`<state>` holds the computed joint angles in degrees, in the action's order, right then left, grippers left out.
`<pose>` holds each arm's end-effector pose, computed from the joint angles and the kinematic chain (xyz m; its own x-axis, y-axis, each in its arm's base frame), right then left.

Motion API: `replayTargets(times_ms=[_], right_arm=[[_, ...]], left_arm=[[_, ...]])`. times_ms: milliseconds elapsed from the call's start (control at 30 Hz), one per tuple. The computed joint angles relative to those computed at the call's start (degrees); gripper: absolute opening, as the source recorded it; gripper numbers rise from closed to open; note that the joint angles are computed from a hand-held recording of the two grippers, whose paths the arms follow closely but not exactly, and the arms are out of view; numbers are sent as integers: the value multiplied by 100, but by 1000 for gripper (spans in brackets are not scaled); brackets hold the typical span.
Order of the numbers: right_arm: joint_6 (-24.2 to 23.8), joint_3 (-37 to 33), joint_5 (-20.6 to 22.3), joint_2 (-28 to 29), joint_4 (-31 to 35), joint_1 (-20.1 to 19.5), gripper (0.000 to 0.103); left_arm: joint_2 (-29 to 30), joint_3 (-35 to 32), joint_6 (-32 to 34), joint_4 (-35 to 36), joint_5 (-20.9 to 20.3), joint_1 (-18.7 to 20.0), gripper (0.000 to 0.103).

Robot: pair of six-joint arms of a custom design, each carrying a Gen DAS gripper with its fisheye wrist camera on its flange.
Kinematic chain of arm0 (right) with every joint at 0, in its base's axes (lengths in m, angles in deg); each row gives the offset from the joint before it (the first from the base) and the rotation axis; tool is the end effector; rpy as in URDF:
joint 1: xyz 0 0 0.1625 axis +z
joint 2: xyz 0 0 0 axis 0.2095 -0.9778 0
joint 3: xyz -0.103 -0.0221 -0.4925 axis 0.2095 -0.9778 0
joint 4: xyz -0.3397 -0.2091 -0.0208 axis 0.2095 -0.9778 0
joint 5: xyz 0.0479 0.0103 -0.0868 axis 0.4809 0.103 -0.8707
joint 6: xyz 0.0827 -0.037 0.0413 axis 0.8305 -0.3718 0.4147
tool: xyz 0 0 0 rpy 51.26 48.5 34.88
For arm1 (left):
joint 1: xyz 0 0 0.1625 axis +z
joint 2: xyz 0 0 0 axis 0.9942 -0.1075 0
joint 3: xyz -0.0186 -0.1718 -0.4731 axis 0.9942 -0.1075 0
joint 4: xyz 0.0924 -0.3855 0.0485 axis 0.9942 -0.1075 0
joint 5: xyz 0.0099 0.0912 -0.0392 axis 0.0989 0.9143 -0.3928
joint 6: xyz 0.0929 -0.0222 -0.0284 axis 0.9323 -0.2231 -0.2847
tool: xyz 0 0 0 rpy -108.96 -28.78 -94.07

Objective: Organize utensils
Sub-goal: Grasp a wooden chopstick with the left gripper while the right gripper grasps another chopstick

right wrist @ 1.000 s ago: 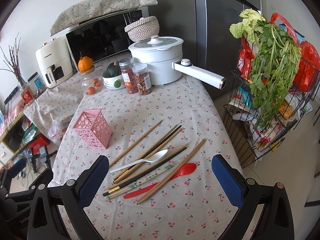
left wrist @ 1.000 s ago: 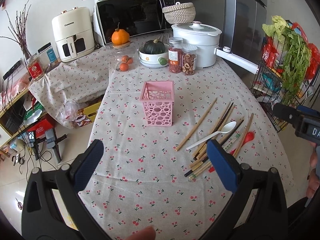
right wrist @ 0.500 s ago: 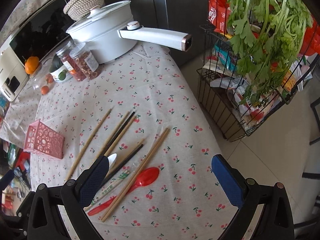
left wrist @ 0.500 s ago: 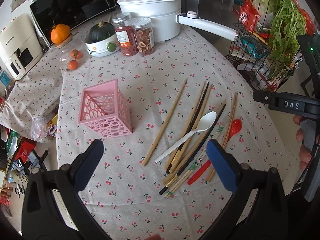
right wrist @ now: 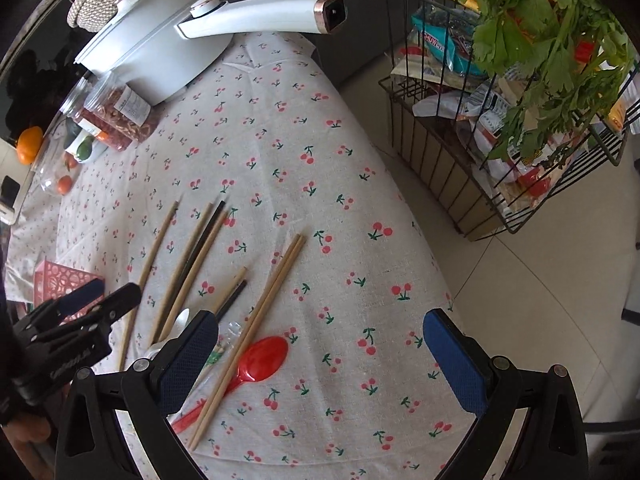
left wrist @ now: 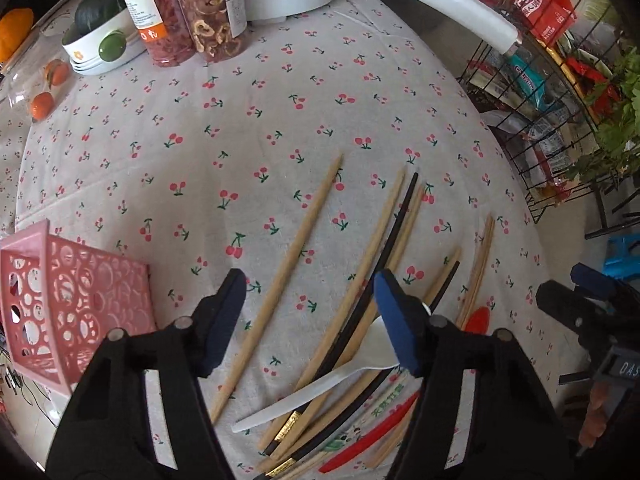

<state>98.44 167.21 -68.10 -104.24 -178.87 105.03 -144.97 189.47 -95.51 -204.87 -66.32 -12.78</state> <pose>0.3854 -0.5871 -0.0456 -0.8355 0.0300 0.5487 -0.0966 0.9749 -0.2004 0.0152 -0.5704 0.3539 -0.7693 0.0122 -0.6387 0.1746 0.9658 -0.1918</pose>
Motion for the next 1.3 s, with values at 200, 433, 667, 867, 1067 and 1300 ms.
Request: replayTargets(times_ms=[200, 433, 667, 867, 1067, 1300], right_arm=[[-46, -25, 117, 24, 46, -57, 103], [44, -145, 217, 116, 195, -164, 103], [46, -317, 378, 280, 224, -180, 102], [5, -515, 243, 513, 215, -68, 93], [106, -855, -248, 838, 521, 63, 60], [145, -941, -890, 1078, 361, 254, 20]], left_arm=[[324, -147, 5, -288, -77, 255, 44], [479, -16, 264, -449, 391, 95, 11], [-245, 554, 306, -682, 461, -187, 8], [-1166, 1036, 642, -797, 392, -532, 8], [-1915, 1392, 718, -980, 285, -784, 7], [-2556, 1661, 677, -1349, -159, -658, 7]])
